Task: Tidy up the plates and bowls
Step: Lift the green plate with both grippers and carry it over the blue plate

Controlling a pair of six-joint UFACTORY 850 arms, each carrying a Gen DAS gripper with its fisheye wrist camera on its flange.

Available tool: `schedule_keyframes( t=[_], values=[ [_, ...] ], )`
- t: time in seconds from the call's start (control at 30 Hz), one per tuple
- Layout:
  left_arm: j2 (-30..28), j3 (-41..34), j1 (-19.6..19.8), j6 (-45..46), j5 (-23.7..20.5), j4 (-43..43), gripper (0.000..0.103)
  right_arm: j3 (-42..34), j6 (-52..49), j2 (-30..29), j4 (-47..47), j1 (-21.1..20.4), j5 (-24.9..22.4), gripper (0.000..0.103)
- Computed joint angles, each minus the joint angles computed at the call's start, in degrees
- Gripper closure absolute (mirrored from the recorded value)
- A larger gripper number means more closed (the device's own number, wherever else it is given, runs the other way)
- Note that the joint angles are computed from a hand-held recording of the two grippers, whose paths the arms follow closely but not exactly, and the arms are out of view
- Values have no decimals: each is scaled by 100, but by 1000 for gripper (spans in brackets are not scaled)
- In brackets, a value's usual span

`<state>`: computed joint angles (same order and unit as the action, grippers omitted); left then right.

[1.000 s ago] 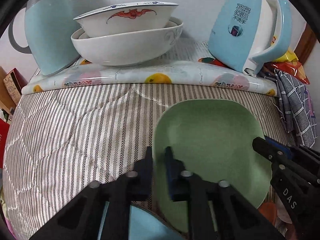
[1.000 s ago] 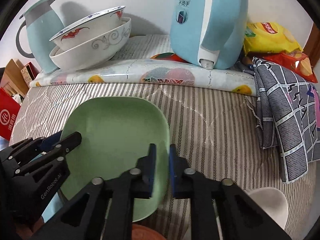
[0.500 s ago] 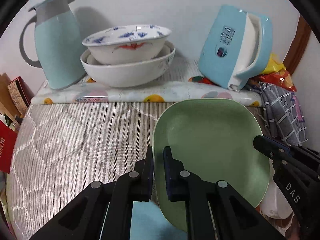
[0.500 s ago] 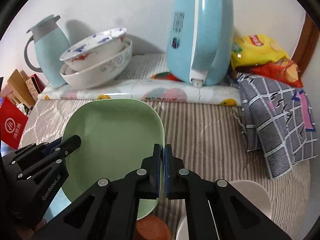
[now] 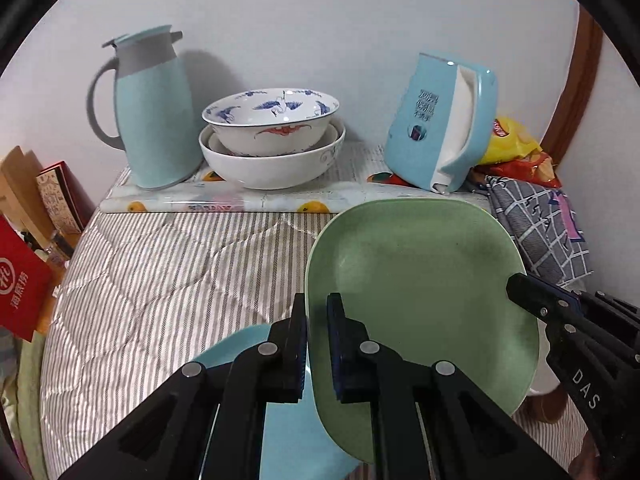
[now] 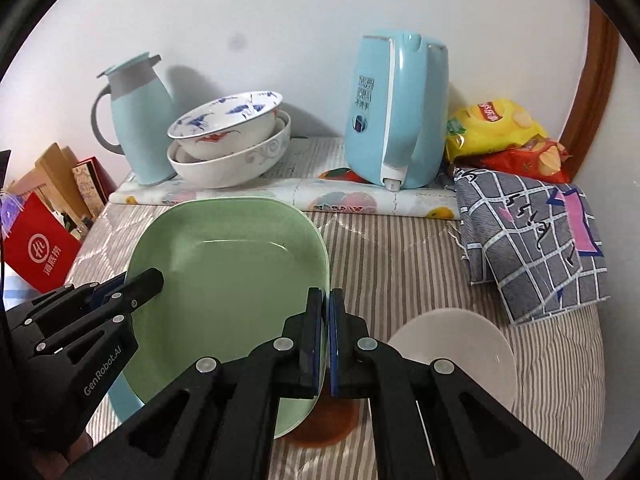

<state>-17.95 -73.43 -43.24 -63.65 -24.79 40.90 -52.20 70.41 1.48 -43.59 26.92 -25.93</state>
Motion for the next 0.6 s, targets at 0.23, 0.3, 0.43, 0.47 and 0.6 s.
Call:
schedule_keyframes(
  t=[0.23, 0.3, 0.43, 0.47, 0.6],
  values=[
    [450, 455, -164, -597, 22, 467, 93, 239, 474, 412, -315, 315, -272, 100],
    [559, 568, -194, -694, 18, 537, 93, 279, 560, 484, -370, 396, -349, 100],
    [753, 767, -213, -876, 13, 623, 93, 339, 721, 597, -499, 572, -454, 100],
    [796, 815, -219, -948, -5, 680, 93, 346, 741, 610, -510, 602, -463, 100],
    [948, 983, -231, -1117, -79, 813, 93, 359, 843, 632, -550, 741, -481, 100]
  ],
)
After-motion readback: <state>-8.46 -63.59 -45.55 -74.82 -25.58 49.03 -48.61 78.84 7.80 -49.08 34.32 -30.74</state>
